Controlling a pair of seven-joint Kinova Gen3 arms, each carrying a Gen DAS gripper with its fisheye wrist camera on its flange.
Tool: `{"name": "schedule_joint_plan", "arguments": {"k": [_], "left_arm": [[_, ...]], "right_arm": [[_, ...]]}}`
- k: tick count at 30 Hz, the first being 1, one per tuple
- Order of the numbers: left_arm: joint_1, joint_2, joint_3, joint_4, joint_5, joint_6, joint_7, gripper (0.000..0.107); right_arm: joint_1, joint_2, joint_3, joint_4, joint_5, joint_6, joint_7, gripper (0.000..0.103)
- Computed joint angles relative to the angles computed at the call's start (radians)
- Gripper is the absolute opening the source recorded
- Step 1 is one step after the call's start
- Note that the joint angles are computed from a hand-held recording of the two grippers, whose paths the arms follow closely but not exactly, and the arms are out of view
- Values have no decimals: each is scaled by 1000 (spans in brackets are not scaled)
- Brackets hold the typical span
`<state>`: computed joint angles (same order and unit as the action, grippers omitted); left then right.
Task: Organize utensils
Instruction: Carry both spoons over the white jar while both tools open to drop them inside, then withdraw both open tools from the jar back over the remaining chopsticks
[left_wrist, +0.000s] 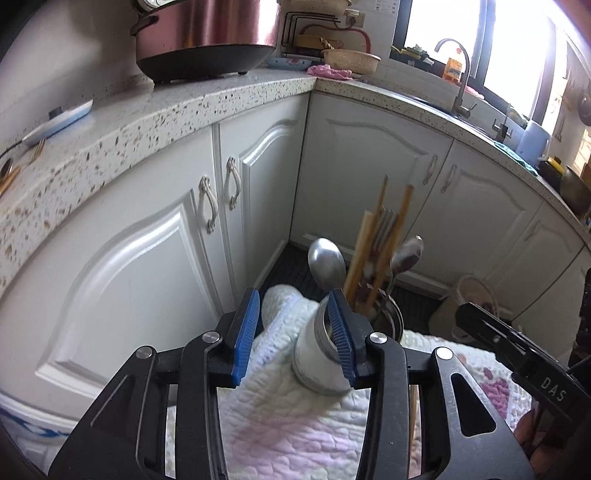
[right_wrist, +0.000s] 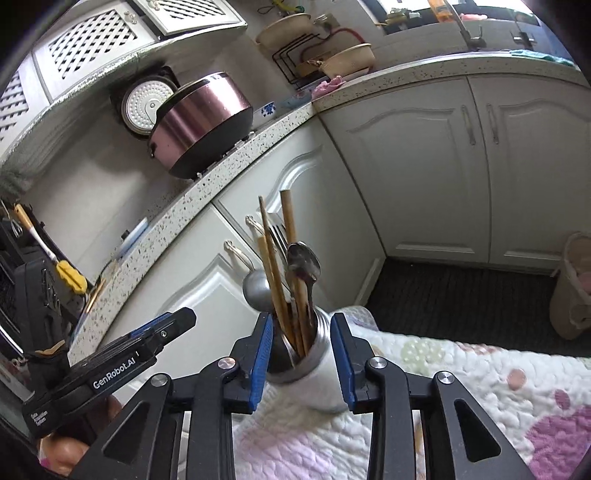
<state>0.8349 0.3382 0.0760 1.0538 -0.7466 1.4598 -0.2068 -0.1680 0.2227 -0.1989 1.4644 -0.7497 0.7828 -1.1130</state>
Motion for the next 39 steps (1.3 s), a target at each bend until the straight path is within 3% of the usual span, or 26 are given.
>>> {"name": "schedule_joint_plan", "arguments": {"k": [1, 3, 9, 15, 25, 39], "left_arm": [[6, -4, 3, 8, 5, -2, 12, 39], [16, -6, 9, 14, 9, 3, 27, 40], [44, -5, 27, 32, 22, 8, 59, 40], [90, 11, 35, 19, 18, 38, 79, 41], [170, 38, 38, -6, 3, 72, 106, 41], [258, 104, 21, -91, 20, 93, 92, 41]], "right_arm": [[0, -14, 1, 14, 5, -5, 1, 32], [-20, -59, 14, 55, 53, -36, -21, 44], [-84, -141, 46, 115, 228, -61, -140, 49], [-102, -216, 63, 185, 294, -69, -208, 57], [-133, -323, 76, 275, 422, -57, -309, 58], [-125, -442, 128, 372, 439, -10, -321, 62]]}}
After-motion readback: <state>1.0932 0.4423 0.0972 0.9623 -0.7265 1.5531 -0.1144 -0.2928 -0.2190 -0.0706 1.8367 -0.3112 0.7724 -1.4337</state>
